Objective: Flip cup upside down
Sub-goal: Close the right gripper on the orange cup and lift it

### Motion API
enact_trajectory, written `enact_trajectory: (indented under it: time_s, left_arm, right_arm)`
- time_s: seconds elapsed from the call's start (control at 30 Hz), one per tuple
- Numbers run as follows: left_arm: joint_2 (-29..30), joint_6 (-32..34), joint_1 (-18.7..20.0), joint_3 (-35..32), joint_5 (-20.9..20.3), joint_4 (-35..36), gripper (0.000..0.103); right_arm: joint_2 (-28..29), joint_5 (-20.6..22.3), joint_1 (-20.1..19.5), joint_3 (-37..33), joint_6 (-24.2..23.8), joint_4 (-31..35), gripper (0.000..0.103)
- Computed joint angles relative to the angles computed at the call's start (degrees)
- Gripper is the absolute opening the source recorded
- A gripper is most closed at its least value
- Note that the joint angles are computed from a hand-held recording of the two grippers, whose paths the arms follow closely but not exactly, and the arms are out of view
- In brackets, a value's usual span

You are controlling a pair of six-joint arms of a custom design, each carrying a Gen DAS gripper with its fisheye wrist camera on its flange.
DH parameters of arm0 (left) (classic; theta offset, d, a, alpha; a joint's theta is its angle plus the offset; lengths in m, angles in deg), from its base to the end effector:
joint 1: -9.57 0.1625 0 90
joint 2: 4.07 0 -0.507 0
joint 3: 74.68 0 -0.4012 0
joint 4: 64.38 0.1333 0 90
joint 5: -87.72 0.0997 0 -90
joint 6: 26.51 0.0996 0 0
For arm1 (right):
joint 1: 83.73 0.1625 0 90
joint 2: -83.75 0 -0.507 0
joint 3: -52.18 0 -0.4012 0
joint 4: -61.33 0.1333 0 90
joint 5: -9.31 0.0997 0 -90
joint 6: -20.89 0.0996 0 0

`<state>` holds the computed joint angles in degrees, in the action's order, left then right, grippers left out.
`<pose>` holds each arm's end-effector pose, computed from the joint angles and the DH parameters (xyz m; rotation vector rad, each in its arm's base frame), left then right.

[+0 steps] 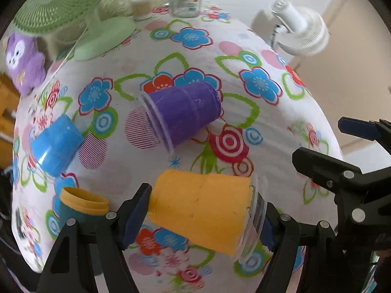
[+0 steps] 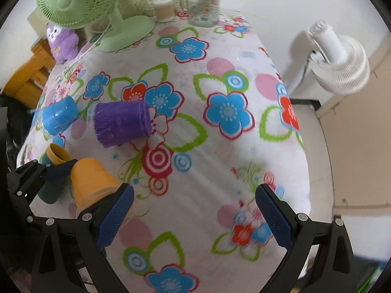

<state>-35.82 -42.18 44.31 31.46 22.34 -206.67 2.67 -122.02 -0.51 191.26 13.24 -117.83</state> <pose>-0.3913 -0.4841 -0.0785 0.9742 2.3831 0.0835 0.0180 -0.4203 0.3107 -0.2257 -2.3155 0.5304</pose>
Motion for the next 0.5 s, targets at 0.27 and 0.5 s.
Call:
enact_trajectory:
  time_s: [0.27, 0.5]
  left_arm:
    - [-2.6, 11.5, 1.0, 2.7, -3.4, 0.0, 0.078]
    - [-3.5, 22.2, 1.0, 4.8, -7.1, -0.4, 0.078]
  right_arm:
    - [1.7, -3.1, 4.4, 3.9, 8.9, -3.1, 0.100]
    - [3.3, -5.6, 6.5, 6.8, 16.5, -4.3, 0.100]
